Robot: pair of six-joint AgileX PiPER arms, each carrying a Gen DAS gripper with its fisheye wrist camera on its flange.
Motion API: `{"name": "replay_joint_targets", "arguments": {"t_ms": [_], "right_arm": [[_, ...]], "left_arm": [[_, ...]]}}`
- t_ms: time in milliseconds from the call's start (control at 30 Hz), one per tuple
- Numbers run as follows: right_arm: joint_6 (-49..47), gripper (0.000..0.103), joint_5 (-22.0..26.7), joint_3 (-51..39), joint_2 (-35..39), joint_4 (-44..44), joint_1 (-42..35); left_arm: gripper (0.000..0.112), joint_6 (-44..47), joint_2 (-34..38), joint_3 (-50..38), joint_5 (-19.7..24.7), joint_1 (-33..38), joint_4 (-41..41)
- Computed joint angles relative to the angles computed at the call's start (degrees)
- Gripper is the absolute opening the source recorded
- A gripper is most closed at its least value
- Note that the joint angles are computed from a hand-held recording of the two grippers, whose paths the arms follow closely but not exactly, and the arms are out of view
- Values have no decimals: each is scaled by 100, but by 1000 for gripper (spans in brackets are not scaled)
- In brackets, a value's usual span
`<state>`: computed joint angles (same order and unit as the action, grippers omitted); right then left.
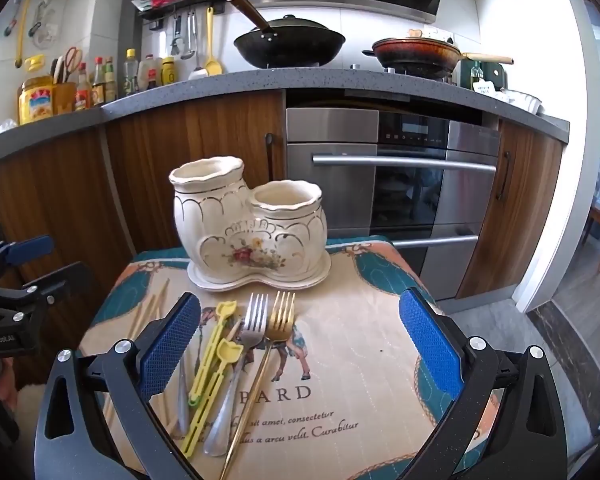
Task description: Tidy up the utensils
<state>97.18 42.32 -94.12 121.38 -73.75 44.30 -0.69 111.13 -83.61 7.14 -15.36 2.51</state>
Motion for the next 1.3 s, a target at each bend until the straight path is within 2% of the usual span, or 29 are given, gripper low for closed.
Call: {"name": "replay_joint_targets", "arguments": {"t_ms": [100, 233, 500, 633, 833, 933, 1167, 1300], "right_arm": [[14, 99, -20, 8, 5, -3, -9], [49, 99, -37, 40, 9, -13, -18], [27, 99, -35, 35, 14, 3, -22], [18, 99, -27, 24, 11, 5, -18], [9, 99, -49, 18, 35, 16, -27], [12, 99, -47, 18, 35, 11, -24], [-22, 99, -56, 1, 56, 47, -28], [-4, 99, -49, 2, 68, 16, -26]], "left_arm": [[98, 81, 10, 14, -19, 3, -95], [98, -316, 13, 40, -43, -29, 313], [98, -568, 31, 33, -30, -54, 556], [98, -267, -4, 68, -42, -34, 251], [98, -624, -30, 138, -69, -66, 603], [98, -168, 19, 32, -11, -24, 167], [98, -374, 45, 37, -15, -40, 372], [98, -140, 27, 51, -34, -20, 139]]}}
